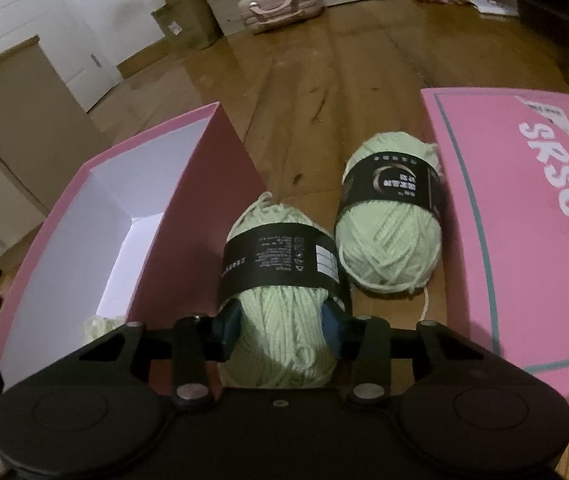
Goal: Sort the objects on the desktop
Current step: 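Close the right gripper on a black-labeled yarn skein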
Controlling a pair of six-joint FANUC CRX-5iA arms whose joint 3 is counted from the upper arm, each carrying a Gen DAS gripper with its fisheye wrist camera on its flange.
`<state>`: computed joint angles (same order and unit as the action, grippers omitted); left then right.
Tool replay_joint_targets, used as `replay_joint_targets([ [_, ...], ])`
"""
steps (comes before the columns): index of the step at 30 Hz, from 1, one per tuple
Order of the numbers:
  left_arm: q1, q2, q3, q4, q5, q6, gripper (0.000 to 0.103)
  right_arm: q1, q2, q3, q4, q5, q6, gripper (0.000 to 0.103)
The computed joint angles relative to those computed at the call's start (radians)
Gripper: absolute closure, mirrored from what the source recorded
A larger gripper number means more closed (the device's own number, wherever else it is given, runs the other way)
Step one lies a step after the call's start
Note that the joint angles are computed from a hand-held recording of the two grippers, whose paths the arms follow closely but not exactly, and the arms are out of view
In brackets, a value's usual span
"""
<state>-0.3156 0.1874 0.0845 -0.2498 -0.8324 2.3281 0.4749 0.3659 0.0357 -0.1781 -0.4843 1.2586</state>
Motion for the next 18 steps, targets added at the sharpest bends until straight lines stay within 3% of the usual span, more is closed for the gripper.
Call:
replay_joint_targets([
  [6, -0.016, 0.005, 0.017, -0.016, -0.017, 0.005, 0.004, 0.004, -0.069, -0.081, -0.009, 0.038, -0.080, 0.056],
  [11, -0.020, 0.002, 0.015, -0.009, -0.006, 0.000, 0.004, -0.005, -0.077, -0.067, -0.023, 0.000, -0.079, 0.057],
  [18, -0.021, -0.026, -0.001, -0.048, 0.025, 0.080, 0.004, -0.032, -0.092, -0.044, -0.103, -0.040, -0.041, 0.063],
])
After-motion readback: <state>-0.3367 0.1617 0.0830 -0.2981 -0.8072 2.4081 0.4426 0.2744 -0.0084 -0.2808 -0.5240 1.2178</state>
